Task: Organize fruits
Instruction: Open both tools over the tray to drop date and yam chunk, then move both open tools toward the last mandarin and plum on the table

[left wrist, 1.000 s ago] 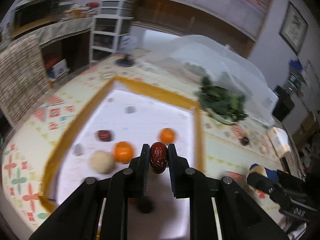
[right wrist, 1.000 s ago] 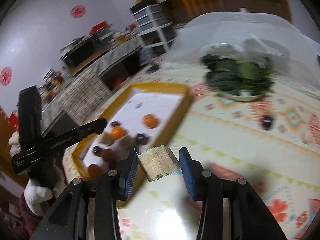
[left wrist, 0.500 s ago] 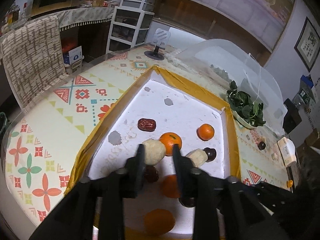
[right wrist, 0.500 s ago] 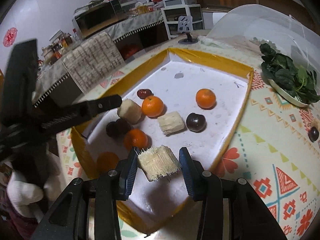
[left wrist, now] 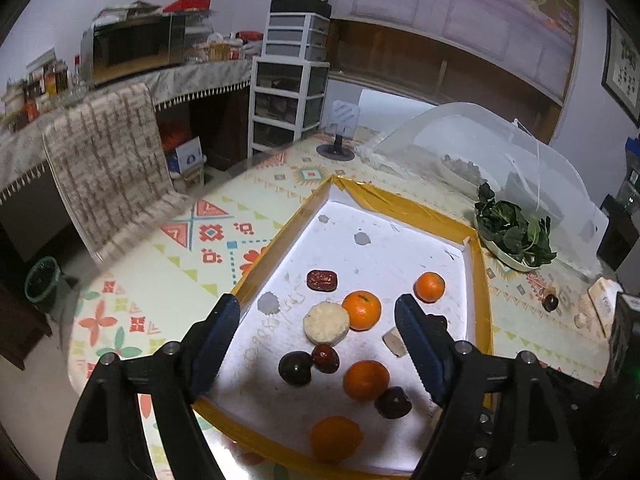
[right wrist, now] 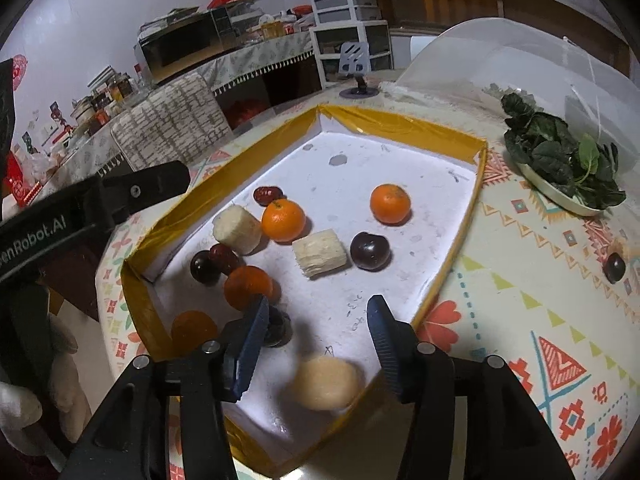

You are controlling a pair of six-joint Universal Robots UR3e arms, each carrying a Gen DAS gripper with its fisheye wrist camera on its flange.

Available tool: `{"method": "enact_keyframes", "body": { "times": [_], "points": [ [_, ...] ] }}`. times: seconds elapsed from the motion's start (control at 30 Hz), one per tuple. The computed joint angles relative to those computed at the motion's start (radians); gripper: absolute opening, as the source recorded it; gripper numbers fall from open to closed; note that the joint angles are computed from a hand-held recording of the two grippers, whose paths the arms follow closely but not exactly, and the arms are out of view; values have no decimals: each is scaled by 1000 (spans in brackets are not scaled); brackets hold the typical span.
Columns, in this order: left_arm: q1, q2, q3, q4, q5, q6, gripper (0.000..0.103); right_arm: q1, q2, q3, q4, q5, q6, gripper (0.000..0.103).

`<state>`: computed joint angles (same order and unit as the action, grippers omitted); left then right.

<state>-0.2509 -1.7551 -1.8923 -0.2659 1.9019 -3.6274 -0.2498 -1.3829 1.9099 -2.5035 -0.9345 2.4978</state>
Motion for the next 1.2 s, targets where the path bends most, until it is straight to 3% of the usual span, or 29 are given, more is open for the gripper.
{"method": "enact_keyframes", "body": {
  "times": [0.4, 0.57, 0.83, 1.03, 1.2],
  "points": [
    [-211, -110, 220, -128, 221, 14, 85, -206, -118, 71, 106, 99, -87, 61],
    [-275, -165, 319, -178, 240, 25, 86, -308, -138, 70, 182, 134, -143, 61],
    [-306, -193, 384, -151, 77, 46, 86, -554, -70, -3, 260, 123, -219, 62],
    [-347, -294, 501, -151, -29, 81, 86, -671, 128, -232, 236, 77, -103, 62],
    [-364, -354, 569, -195, -65, 93, 86, -723, 273, -423, 215, 57, 6, 62]
  ]
}}
